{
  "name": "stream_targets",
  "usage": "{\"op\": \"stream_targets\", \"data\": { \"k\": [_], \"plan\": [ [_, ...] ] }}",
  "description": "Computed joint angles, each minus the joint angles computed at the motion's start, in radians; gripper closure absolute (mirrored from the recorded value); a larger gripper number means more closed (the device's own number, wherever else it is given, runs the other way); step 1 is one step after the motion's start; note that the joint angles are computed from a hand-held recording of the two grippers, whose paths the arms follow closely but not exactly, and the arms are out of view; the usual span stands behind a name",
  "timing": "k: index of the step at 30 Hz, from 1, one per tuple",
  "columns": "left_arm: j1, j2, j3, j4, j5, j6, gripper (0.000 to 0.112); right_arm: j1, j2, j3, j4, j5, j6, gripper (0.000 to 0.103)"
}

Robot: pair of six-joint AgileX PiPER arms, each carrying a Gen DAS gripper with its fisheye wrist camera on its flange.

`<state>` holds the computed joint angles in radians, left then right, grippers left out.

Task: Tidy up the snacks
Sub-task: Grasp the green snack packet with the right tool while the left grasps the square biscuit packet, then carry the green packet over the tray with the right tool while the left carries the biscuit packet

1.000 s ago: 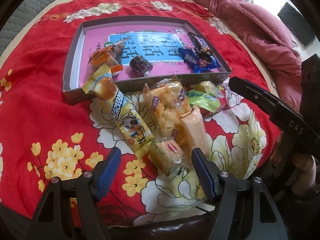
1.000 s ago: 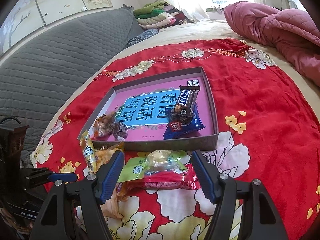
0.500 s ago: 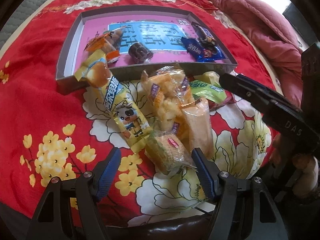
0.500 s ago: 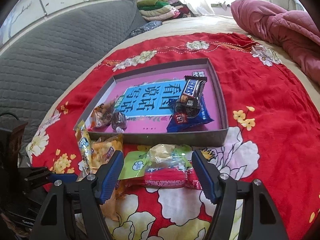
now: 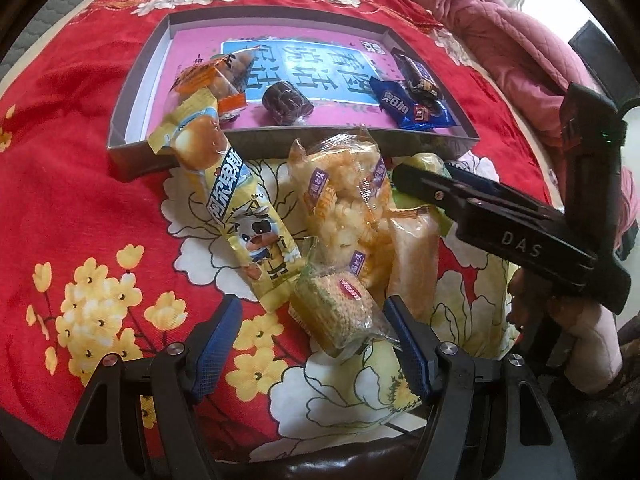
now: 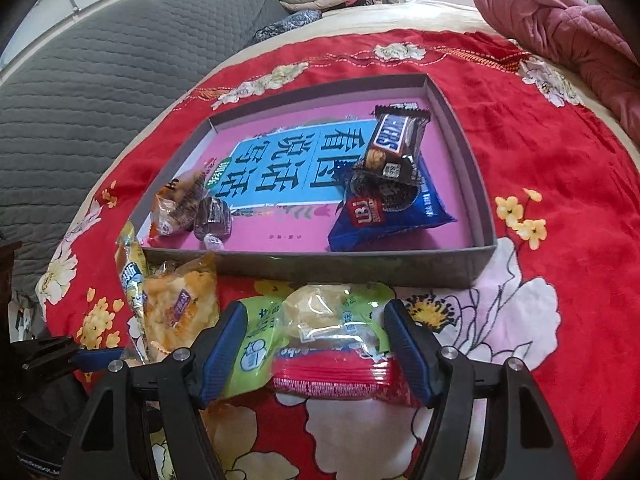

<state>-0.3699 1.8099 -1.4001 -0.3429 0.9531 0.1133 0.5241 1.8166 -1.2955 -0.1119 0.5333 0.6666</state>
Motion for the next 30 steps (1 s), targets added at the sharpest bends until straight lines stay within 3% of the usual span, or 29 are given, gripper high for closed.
{"op": "stream_targets", "data": {
  "k": [4, 8, 10, 12, 14, 16, 30],
  "plan": [
    [0.002, 0.004, 0.002, -0.008, -0.01, -0.009, 0.038, 0.005, 0.018, -0.017, 0.013, 0.018, -0.025, 0.045],
    [0.001, 0.004, 0.009, -0.015, -0.023, -0.01, 0.039, 0.017, 0.02, -0.021, -0.001, 0.02, -0.029, 0.05],
    [0.001, 0.006, 0.01, -0.019, -0.027, -0.009, 0.051, 0.023, 0.018, -0.02, -0.01, 0.016, -0.026, 0.054],
    [0.007, 0.012, 0.009, -0.028, -0.03, -0.004, 0.054, 0.028, 0.014, -0.018, -0.012, 0.012, -0.033, 0.056],
    [0.011, 0.011, 0.012, -0.046, -0.031, 0.008, 0.058, 0.031, 0.012, -0.019, -0.019, 0.01, -0.03, 0.057],
    [0.01, 0.004, 0.017, -0.06, -0.037, 0.024, 0.07, 0.032, 0.005, -0.013, -0.019, -0.001, -0.03, 0.057],
    [0.043, -0.038, 0.033, -0.084, -0.038, 0.056, 0.084, 0.017, -0.083, 0.07, -0.017, -0.075, 0.005, 0.057]
  ]
}}
